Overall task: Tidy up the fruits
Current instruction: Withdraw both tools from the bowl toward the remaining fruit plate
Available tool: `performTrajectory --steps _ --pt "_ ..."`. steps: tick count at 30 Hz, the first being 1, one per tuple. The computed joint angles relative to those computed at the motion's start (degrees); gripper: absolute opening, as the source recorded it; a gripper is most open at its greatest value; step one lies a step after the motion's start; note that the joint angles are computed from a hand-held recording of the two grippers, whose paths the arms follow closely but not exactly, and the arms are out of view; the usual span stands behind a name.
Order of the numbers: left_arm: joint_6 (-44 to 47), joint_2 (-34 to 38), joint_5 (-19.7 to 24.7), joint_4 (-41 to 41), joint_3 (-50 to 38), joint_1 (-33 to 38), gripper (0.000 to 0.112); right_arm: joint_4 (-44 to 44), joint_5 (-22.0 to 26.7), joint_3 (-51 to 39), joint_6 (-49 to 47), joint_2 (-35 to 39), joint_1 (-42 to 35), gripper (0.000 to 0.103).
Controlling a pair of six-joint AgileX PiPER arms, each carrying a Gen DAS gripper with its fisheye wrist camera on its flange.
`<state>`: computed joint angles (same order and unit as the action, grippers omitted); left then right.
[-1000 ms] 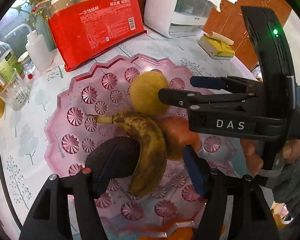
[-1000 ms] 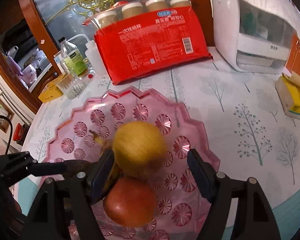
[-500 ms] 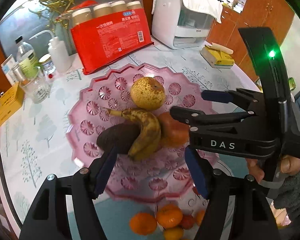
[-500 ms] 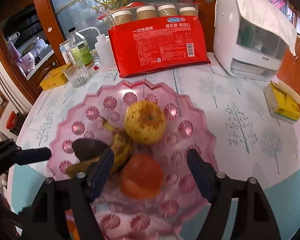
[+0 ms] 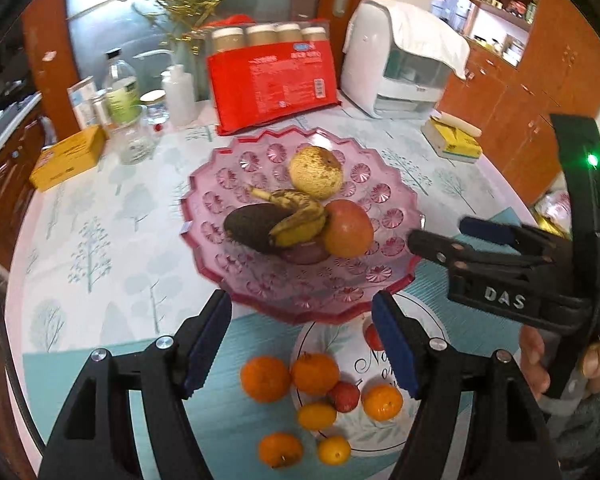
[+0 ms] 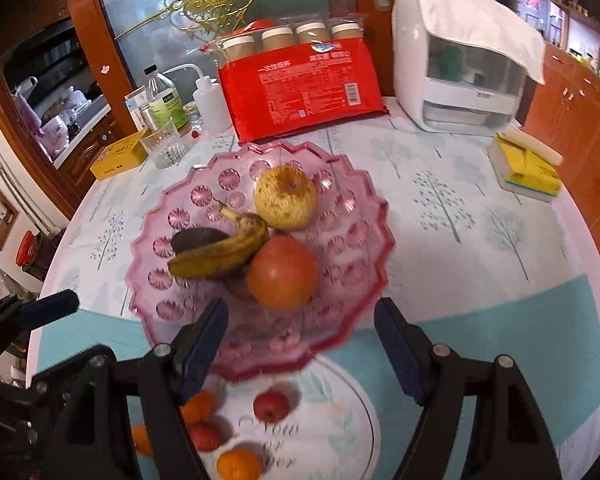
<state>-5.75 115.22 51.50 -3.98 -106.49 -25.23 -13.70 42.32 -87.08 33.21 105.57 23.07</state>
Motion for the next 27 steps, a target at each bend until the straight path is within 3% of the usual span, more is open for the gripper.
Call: performTrajectory --steps 16,27 --pt "-22.6 -11.4 -1.3 15.7 9.9 -8.4 0.071 -5.9 -1.6 14.7 6.9 -17.3 5.1 0.076" --pt "-33.7 -14.7 0.0 24.3 13.4 -14.9 0.071 -6.2 -2.2 20.1 5.9 -23.3 6.6 0.076"
